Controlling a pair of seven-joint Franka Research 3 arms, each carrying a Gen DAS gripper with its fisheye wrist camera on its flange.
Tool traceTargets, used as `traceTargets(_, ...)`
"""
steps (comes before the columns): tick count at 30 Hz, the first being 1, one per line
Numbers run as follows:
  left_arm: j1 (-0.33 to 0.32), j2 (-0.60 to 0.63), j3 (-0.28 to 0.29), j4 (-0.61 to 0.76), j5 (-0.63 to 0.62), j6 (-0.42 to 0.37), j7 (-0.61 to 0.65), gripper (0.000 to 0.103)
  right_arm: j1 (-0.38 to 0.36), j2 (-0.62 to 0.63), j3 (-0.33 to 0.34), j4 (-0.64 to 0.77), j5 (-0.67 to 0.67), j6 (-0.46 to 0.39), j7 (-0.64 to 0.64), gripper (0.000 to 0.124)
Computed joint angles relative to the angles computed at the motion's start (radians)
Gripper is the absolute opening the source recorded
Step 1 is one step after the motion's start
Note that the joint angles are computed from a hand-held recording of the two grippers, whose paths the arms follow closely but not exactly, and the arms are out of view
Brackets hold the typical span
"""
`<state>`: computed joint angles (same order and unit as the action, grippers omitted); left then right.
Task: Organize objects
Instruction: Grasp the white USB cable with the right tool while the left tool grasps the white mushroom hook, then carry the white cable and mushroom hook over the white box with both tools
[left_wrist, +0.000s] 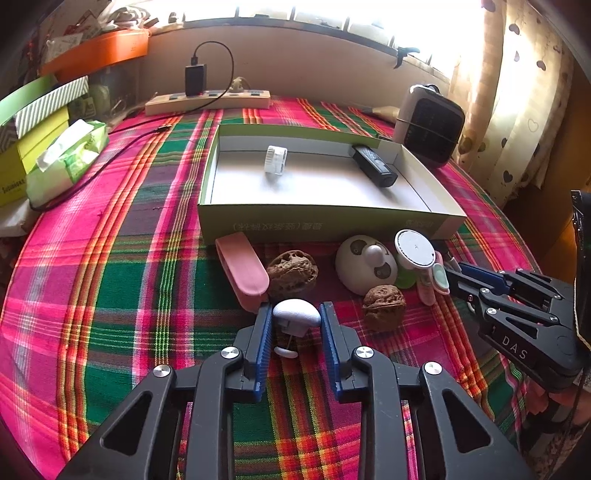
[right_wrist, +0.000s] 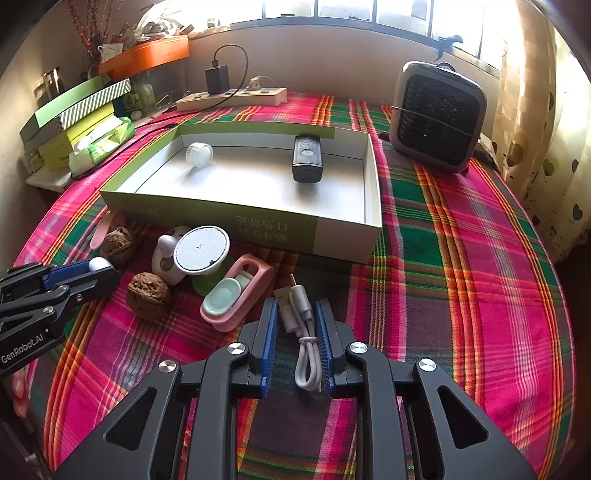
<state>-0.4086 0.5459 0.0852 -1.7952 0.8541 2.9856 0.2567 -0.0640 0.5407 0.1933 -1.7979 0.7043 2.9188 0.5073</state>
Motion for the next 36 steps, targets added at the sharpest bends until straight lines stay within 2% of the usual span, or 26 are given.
traceTargets(5,0.001,-0.006,-0.006,-0.004,-0.005,0.002,0.014,0.024,-0.016,-0.009,0.018,-0.013,0.022,0.013,-0.019,0.022)
traceTargets(17,-0.021,-0.044,0.024,-0.021,0.056,0.031,-0.033,0.023,-0.025,-0.041,0.026,-0.024,0.074,0.011,-0.041,0.022)
traceTargets(22,-0.003,-0.048,0.013,-0.007,0.065,0.035,-0.030,0.023,-0.020,-0.052,0.019,-0.009,0.097,-0.007,-0.049,0.022)
traceTargets(36,0.071,0.004,-0.039,0.092,-0.070,0.009,0.146,0.024,0.041,-0.008,-0.027,0.113,0.036,-0.082,0.029,0.022)
